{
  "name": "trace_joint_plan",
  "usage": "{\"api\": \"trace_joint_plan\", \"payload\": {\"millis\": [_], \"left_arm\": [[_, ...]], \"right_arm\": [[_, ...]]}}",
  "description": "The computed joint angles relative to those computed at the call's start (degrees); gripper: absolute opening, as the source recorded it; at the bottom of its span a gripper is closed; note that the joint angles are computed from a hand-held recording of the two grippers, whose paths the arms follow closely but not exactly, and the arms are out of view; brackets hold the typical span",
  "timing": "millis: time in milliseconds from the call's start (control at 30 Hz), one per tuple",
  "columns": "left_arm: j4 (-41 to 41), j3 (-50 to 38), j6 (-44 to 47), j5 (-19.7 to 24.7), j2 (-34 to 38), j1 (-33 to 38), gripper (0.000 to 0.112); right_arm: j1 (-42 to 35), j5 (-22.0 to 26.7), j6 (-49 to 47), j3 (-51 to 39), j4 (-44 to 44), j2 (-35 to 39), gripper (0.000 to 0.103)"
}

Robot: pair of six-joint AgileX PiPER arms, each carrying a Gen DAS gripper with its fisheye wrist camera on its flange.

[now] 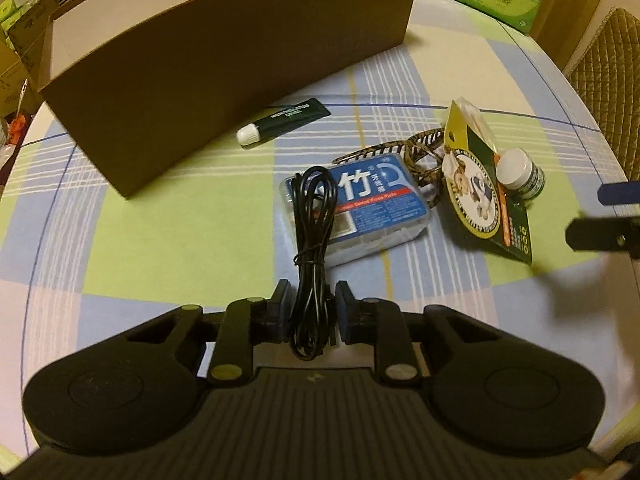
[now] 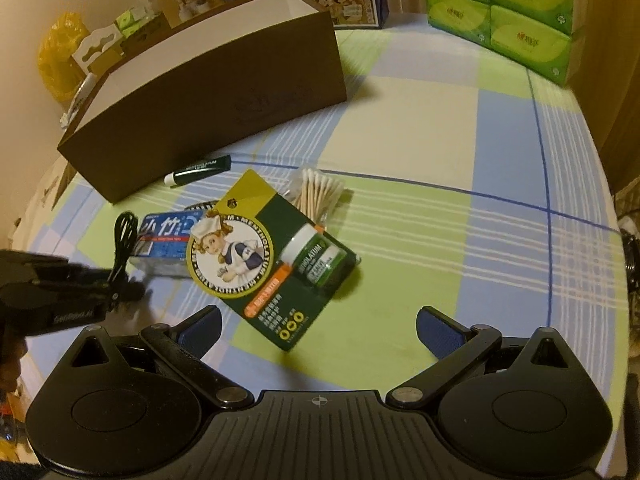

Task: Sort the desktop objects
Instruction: 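Grasp the black USB cable with the left tool while the right tool grasps the green lip balm card, then carry the cable and lip balm card into the box and release both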

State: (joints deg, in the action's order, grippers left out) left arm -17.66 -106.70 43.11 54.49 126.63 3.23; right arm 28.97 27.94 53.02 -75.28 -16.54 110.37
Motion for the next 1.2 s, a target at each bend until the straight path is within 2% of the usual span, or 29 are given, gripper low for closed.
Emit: {"api": "trace_joint_plan", "payload": {"millis": [167, 233, 300, 333, 433, 667, 700, 733, 900, 1100, 1200], "left_arm": [[-0.7, -2.7, -0.5, 2.0, 0.5, 1.9, 0.018], [-0.8, -4.8, -1.0, 3.1, 1.1, 2.6, 0.012], [-0.9, -6.5, -1.2, 3.7, 1.9, 3.1, 0.008], [-0.9, -7.3, -1.3, 3.9, 2.3, 3.3, 0.002], [-0.6, -9.4, -2.0, 4.9, 3.5, 3.6, 0.002], [-1.7, -10.2, 0.3, 6.4, 4.0, 4.2, 0.005], [-2.1, -10.4, 0.7, 6.8, 4.0, 4.4, 0.008], [-2.3, -10.4, 1.1, 7.0, 4.0, 4.4, 0.013], [-2.5, -12.3, 0.6, 9.1, 5.4, 4.3, 0.019], [-1.7, -16.9, -2.3, 11.9, 8.8, 3.1, 0.019], [-1.4, -14.9, -2.2, 9.1, 8.3, 2.4, 0.018]], "right_arm": [[-0.3, -0.8, 5.2, -1.7, -2.3, 1.5, 0.097], [-0.8, -0.9, 5.5, -2.9, -1.4, 2.5, 0.077], [-1.4, -0.8, 6.2, -4.1, 0.5, 3.6, 0.069], [-1.7, -1.2, 7.2, -4.5, 1.3, 4.1, 0.063], [-2.3, -2.0, 10.3, -5.3, 2.3, 5.2, 0.053], [-2.3, -0.3, 17.6, -8.7, -2.2, 8.3, 0.051], [-2.3, -0.2, 17.0, -9.0, -2.1, 8.7, 0.042], [-2.2, -0.4, 16.1, -9.1, -1.8, 8.9, 0.039], [-1.6, 1.7, 13.2, -9.7, -3.5, 9.0, 0.038], [-2.3, 2.7, 12.9, -6.7, -4.7, 7.0, 0.037], [-2.2, 3.3, 13.2, -5.4, -6.2, 6.0, 0.036]]}}
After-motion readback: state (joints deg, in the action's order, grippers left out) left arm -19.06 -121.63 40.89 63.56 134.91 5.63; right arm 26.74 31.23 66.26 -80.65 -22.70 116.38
